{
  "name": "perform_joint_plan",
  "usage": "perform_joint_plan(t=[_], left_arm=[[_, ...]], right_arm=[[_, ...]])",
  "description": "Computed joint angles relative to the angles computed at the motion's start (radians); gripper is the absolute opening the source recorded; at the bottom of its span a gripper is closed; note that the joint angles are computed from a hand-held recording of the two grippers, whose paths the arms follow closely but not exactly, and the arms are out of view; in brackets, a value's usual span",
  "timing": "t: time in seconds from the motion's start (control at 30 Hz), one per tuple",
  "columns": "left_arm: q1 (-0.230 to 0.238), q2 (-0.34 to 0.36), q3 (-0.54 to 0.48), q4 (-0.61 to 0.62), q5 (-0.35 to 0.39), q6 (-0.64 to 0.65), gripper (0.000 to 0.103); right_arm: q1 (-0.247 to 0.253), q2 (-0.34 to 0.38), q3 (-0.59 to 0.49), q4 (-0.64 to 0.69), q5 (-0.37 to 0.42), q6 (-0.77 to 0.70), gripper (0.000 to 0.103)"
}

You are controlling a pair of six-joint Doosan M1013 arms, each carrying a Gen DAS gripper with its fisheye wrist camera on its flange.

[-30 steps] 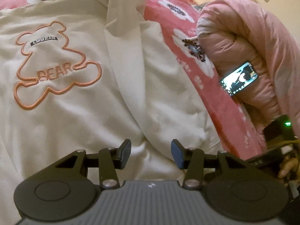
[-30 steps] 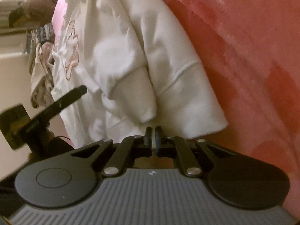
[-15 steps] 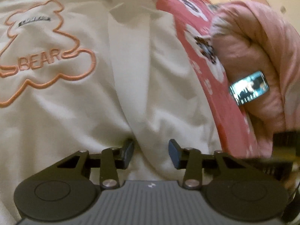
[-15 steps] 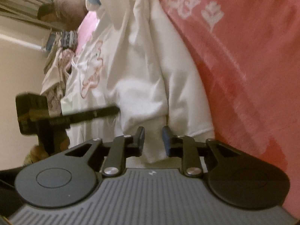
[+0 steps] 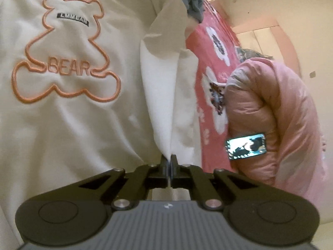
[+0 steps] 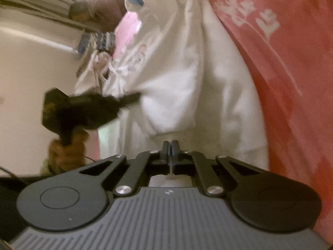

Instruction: Fold clothes

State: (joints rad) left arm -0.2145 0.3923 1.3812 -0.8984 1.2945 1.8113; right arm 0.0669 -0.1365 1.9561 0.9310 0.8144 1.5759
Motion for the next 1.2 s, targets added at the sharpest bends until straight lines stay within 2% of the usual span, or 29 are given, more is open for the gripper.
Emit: perform_joint_plan(t=[0.13,0.23,0.33,0.5,0.57,0.6,0.67,0.7,0.73,0.77,0.9,1.07,1.2], left_arm=[[-0.014,-0.011,0.01,0.058,0.011,0.002,0.002],[-0.025,-0.027,0.021,0.091,0.001,0.027,0.002],[-0.034,-0.029,0.025,0.121,0.002,0.029,0.002],[-0.062,-0.012,0.032,0.226,-0.011,0.018,0.003],[-0.062,-0.012,0.035,0.234,-0.013,0.028,0.005],[-0.061,-0.011,0.029,0.241,-0.003,0.032,0.009],[-0.059,-0.015,0.018,0.267,0.004,0.049,0.021],[-0.058,-0.021,0.015,0.284,-0.006,0.064,0.029],[-0.056,-0.029,0.013,0.302,-0.022,0.078,0.031],[-0.053,-0.033,0.005,0.312,-0.035,0.094,0.032],[-0.053,-0.025,-0.057,0.321,-0.105,0.158,0.046],[-0.091,0.028,-0.17,0.35,-0.231,0.225,0.057],[-0.103,0.117,-0.29,0.363,-0.285,0.18,0.062]], right_arm=[[-0.022,-0.025,0.018,-0.003,0.016,0.047,0.0],[-0.03,-0.044,0.018,0.01,0.033,0.017,0.0],[-0.022,-0.043,0.004,-0.068,0.062,0.036,0.0],[0.005,-0.002,-0.011,-0.221,0.082,0.147,0.0],[0.035,0.02,-0.036,-0.344,0.104,0.191,0.0],[0.046,0.026,-0.046,-0.387,0.117,0.201,0.0],[0.037,0.026,-0.058,-0.378,0.145,0.185,0.003],[0.032,0.026,-0.07,-0.386,0.161,0.175,0.003],[0.026,0.023,-0.084,-0.4,0.169,0.164,0.003],[0.021,0.023,-0.1,-0.418,0.17,0.154,0.004],[0.01,0.043,-0.179,-0.515,0.126,0.12,0.004],[0.0,0.15,-0.292,-0.551,0.042,0.08,0.007],[-0.026,0.255,-0.376,-0.51,0.003,0.094,0.011]])
